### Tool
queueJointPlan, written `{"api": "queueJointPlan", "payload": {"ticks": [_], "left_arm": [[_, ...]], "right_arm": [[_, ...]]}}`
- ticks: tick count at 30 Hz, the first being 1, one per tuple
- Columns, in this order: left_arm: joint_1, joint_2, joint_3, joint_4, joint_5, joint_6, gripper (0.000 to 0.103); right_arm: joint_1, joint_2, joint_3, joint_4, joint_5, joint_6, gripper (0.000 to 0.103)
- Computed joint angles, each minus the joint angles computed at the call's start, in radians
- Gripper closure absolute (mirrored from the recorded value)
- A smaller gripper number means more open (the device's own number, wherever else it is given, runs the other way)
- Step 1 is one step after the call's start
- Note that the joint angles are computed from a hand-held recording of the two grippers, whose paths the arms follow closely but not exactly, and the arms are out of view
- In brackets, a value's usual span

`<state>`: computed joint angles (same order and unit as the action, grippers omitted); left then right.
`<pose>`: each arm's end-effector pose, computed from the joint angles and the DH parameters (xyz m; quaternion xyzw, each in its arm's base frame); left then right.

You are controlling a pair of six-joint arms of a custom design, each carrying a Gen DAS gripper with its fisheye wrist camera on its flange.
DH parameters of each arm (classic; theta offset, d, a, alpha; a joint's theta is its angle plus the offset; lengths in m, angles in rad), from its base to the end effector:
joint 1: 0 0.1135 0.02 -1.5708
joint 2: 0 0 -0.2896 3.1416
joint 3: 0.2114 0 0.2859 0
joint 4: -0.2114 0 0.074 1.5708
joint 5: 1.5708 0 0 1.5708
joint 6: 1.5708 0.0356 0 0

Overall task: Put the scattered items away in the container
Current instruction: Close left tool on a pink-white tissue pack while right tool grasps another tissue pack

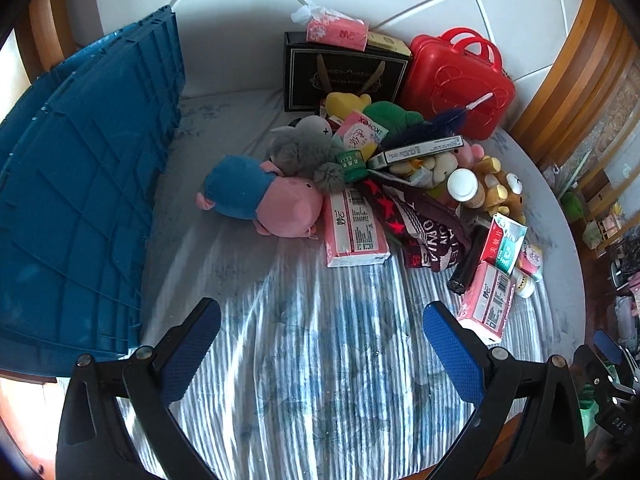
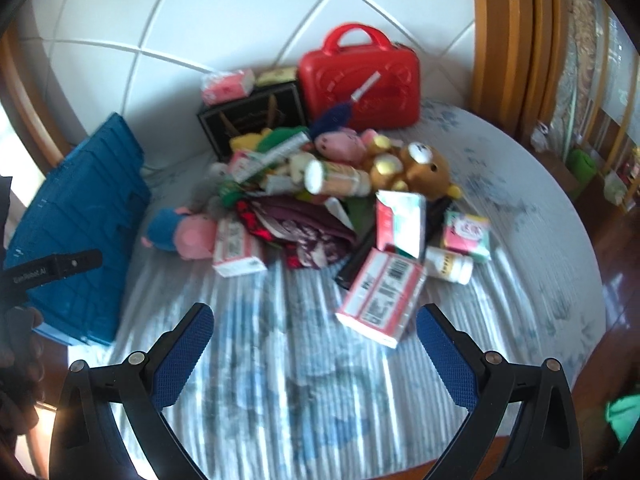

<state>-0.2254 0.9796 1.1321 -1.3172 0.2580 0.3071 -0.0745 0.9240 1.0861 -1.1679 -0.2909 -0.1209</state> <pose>0.1623 -0.0465 0.3561 0.2806 0.9303 -0.1177 0.2050 0.1698 -0.0024 0.3576 -0.0624 0.9490 0.1116 0.2881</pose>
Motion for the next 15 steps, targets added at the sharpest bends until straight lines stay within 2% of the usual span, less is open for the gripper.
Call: {"api": "queueJointPlan", "payload": {"ticks": [4,6,11,15], "left_arm": [[-0.166,0.02,-0.132,0.173,-0.095,-0.148,0.0],[-0.243,0.057,-0.178,0.257,-0.172,-0.283,0.0],[-0.321,0.217,-0.253,0.465,-0.213,-0.376,0.0],[-0.369,0.347,-0.273,0.588,-0.237,-0.419,0.0]], "right_arm": [[-0.06,0.057,-0.082,0.072,0.005,-0.045,0.0],[-0.075,0.086,-0.116,0.105,0.015,-0.063,0.0],[-0.085,0.123,-0.17,0.154,0.03,-0.088,0.0],[-0.086,0.159,-0.209,0.203,0.043,-0.095,0.0]]}}
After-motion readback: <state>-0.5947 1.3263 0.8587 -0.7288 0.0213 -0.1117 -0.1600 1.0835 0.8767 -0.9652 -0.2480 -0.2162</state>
